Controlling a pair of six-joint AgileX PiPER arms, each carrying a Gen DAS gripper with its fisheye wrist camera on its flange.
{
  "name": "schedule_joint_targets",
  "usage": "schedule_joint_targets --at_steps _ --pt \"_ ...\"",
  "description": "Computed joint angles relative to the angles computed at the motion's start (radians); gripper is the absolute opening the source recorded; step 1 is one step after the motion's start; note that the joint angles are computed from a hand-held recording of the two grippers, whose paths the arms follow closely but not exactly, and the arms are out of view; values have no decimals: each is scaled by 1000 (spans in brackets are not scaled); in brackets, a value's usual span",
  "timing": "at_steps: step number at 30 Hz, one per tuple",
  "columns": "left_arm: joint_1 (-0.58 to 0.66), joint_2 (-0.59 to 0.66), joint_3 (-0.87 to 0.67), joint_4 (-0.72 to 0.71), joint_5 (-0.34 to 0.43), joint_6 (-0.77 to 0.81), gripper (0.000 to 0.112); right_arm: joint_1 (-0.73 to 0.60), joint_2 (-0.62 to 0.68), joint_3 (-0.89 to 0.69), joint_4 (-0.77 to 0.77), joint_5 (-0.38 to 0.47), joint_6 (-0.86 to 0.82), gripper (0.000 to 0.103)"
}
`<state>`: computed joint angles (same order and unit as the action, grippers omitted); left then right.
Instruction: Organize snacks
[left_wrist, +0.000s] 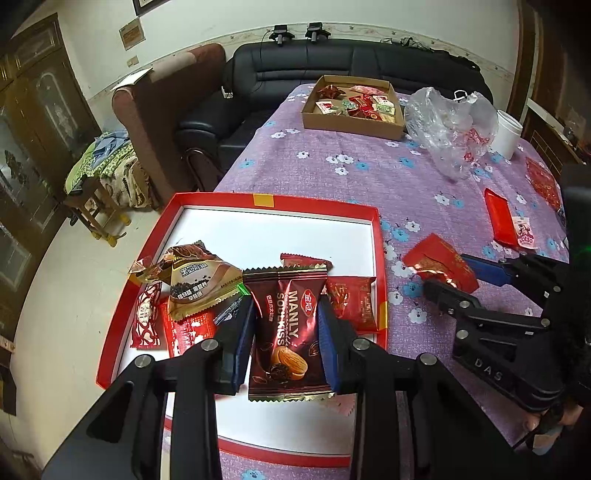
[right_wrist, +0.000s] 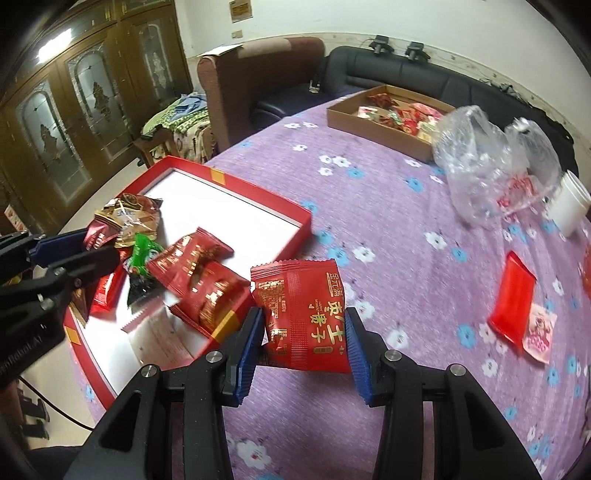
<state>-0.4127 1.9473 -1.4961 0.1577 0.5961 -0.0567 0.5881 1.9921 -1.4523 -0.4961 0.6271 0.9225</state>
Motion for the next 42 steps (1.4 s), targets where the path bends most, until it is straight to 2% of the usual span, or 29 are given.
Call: schedule_joint_targets --at_steps 10,20,24,29,33,37,39,40,42 --pt "41 42 -44 -24 38 16 30 23 100 -183 88 50 -158 44" --pt "146 112 -90 38 79 -70 30 49 270 -477 218 166 -350 44" --pt "183 131 -110 -34 92 -12 30 62 340 -618 263 223 -414 44" --pt "239 152 -141 -235 109 166 30 63 379 -703 294 263 -440 46" --pt "269 157 -152 -380 110 335 31 59 373 -707 287 261 -431 46" --pt "264 187 -208 -389 156 356 32 48 355 -683 279 273 -399 46" --pt "242 190 -218 -332 151 316 43 35 308 -596 256 230 -343 46" --pt "226 190 -221 -293 142 288 54 26 277 -540 239 205 -305 46" --pt "195 183 -221 -240 108 245 57 5 215 -425 206 161 -231 49"
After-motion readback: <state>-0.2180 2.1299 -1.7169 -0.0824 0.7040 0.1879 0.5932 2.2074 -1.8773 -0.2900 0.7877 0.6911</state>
